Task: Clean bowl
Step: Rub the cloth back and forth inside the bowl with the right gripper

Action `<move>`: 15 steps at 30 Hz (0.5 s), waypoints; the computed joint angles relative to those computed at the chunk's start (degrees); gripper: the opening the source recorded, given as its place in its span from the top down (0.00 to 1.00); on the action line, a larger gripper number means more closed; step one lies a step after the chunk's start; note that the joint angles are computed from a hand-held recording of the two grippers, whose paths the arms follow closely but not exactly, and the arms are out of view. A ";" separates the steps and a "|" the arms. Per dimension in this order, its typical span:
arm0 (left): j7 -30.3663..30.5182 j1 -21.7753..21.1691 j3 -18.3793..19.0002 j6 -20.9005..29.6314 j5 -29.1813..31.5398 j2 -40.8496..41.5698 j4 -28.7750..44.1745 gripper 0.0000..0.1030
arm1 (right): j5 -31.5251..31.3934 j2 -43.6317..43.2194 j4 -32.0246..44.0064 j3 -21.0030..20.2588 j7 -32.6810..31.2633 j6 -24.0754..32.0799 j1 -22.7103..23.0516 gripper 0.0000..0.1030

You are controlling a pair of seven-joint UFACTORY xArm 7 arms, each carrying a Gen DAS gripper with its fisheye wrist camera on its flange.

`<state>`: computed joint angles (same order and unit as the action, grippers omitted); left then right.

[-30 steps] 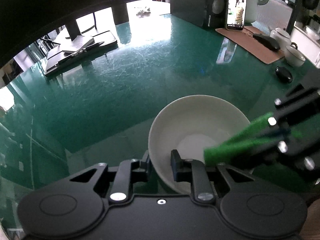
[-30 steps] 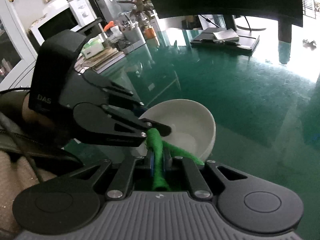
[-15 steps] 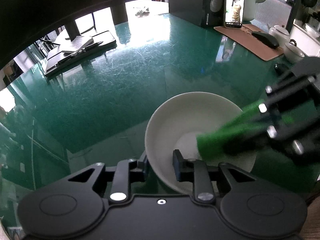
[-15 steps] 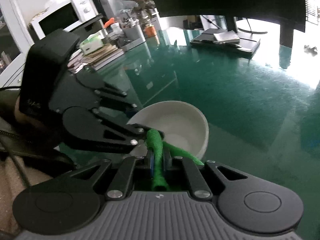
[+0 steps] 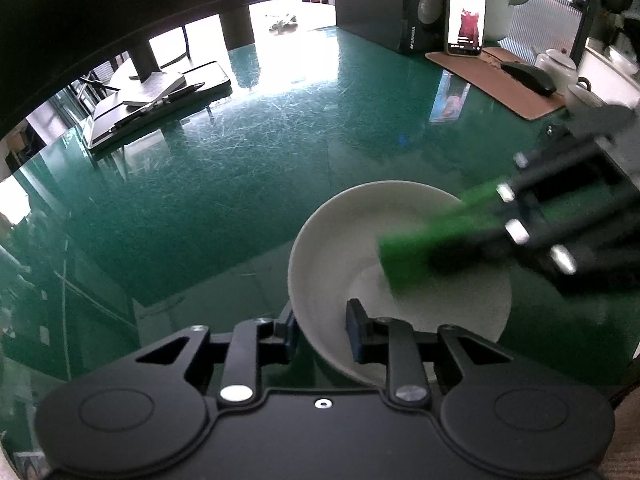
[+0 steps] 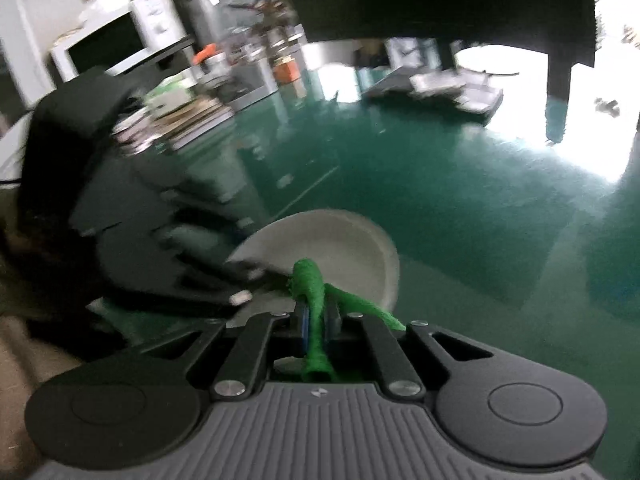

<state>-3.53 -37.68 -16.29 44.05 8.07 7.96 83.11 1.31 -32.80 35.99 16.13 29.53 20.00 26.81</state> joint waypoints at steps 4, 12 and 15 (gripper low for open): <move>-2.56 -0.12 0.00 0.15 -0.30 -0.88 -0.94 0.75 | -1.26 2.89 0.63 -1.51 -2.43 -3.64 -0.82 0.99; 2.03 -0.02 0.21 2.81 1.08 1.86 3.63 0.73 | 0.96 2.92 1.06 -2.19 -5.29 -3.50 -0.04 0.95; 4.69 -0.37 0.51 3.50 2.04 4.21 6.83 0.72 | 1.36 1.01 -0.24 -1.52 -3.78 -3.15 -0.33 0.95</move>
